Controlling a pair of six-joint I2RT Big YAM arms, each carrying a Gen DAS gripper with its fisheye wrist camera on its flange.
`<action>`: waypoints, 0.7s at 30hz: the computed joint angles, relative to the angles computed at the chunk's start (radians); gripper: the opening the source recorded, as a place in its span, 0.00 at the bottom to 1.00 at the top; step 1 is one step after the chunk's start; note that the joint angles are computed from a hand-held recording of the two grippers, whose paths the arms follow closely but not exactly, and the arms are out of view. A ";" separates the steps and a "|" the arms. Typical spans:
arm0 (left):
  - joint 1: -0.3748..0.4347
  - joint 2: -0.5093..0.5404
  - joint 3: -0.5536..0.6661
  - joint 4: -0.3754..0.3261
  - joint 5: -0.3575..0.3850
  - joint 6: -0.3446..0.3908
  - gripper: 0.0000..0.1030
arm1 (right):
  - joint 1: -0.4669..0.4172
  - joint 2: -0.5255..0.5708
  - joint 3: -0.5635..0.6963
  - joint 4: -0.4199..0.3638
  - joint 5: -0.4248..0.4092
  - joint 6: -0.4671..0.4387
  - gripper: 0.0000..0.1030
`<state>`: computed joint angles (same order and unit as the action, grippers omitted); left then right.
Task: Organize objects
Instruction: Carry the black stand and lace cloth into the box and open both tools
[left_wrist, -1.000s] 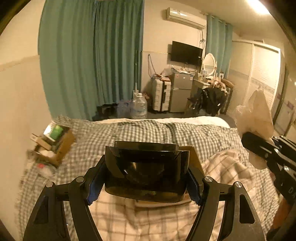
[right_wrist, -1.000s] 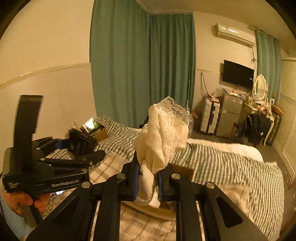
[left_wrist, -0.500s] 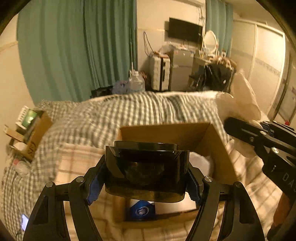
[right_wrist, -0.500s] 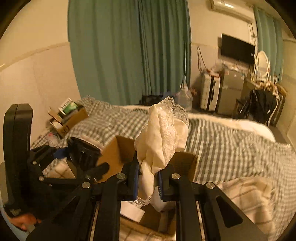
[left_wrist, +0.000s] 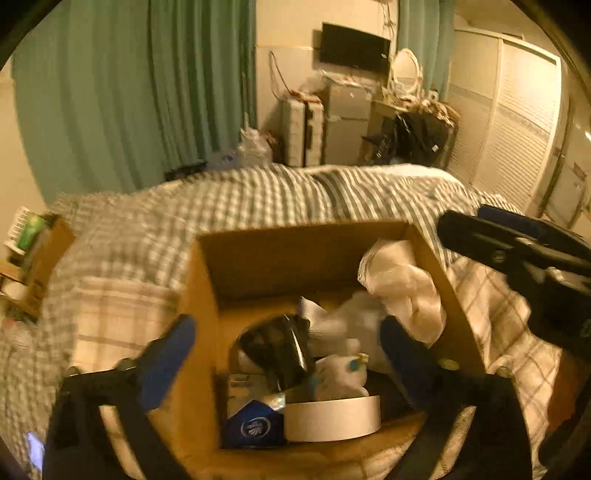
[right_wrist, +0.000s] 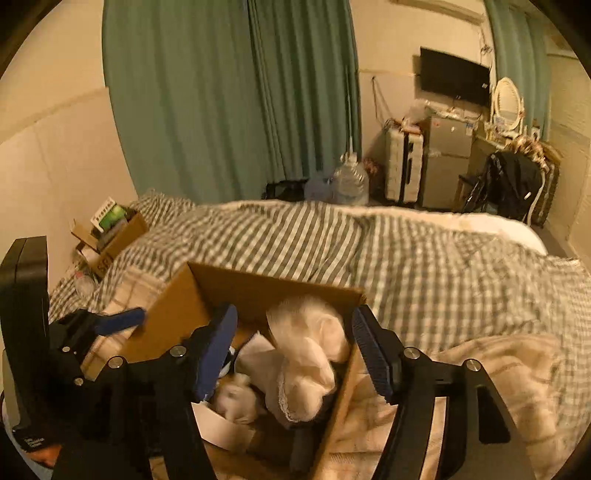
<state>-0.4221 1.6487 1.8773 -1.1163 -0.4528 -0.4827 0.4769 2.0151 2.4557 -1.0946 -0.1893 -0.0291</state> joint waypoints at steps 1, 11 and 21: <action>-0.007 -0.009 0.012 -0.017 -0.013 -0.006 1.00 | -0.003 -0.002 0.017 -0.005 0.008 0.003 0.70; -0.138 -0.113 0.180 -0.232 -0.256 -0.098 1.00 | 0.027 -0.330 -0.233 0.070 0.167 0.017 0.97; -0.307 -0.230 0.136 -0.254 -0.482 -0.166 1.00 | 0.060 -0.575 -0.476 0.142 0.285 0.051 1.00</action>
